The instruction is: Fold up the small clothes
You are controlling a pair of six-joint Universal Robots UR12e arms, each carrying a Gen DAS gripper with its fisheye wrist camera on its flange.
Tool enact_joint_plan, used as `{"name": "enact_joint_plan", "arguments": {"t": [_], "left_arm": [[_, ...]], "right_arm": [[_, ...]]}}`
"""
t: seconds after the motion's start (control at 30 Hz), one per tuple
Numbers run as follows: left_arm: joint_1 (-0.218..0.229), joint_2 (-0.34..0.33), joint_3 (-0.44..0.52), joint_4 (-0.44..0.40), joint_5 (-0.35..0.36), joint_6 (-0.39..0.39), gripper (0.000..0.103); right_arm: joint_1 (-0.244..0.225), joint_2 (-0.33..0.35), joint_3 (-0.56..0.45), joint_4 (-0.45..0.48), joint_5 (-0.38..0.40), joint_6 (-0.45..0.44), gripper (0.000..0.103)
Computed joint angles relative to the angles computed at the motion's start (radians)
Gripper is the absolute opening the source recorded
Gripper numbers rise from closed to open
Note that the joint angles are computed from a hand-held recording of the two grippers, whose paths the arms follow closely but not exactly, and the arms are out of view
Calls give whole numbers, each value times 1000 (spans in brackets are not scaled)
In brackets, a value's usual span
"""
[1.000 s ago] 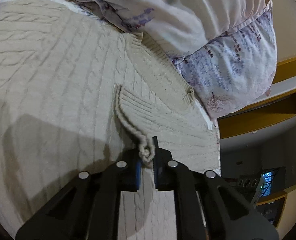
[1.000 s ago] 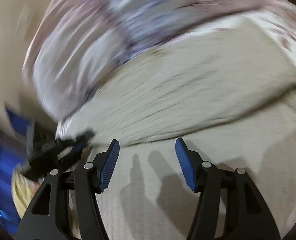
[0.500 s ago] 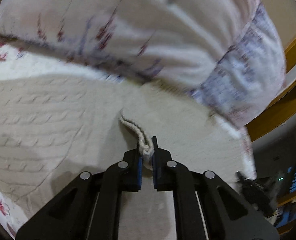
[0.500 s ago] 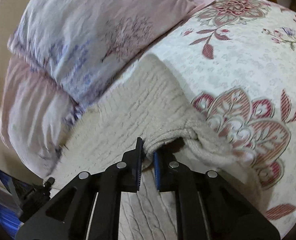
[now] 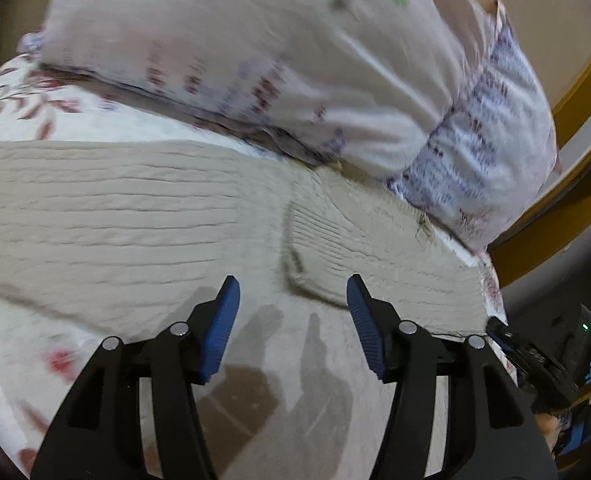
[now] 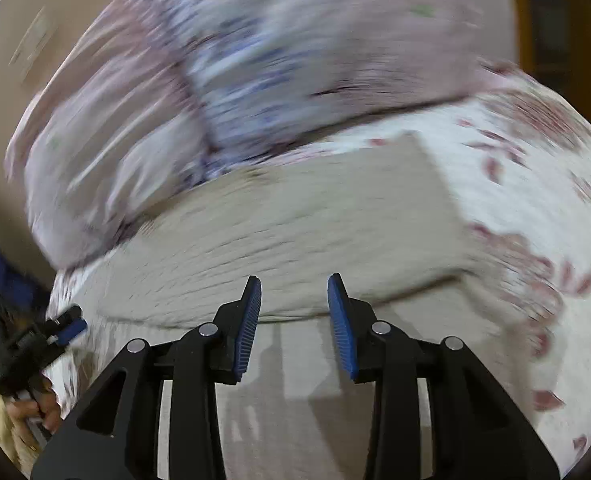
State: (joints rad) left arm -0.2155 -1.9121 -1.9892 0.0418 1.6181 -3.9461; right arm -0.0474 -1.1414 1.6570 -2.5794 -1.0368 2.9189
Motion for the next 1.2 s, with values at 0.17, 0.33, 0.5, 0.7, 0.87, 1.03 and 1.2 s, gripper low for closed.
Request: {"name": "enact_joint_plan", "arguments": {"t": [0.17,0.33,0.5,0.7,0.87,1.03,1.2], "left_arm": [[23,86,-119,45,78,-92,56],[62,167,-229,45,153,-236,56],[122,201,-304,91,149,-392,55],[173,183,-346,217,122,-527,46],[202,182,-380,277,147,-629,35],[222,182,-399,306,159,-682,25],[234,191,-404,279,168,-671,9]], "right_arm": [[59,28,-45,61,-35,-113,37],[82,49,-59,103,-65,-126,46],[77,44,-54,120,-42,-133,54],[74,44,-51,118,-34,-139,55],[73,42,-48,114,-23,-147,57],[70,42,-45,112,-11,-144,58],[67,42,-46,117,2,-145,58]]}}
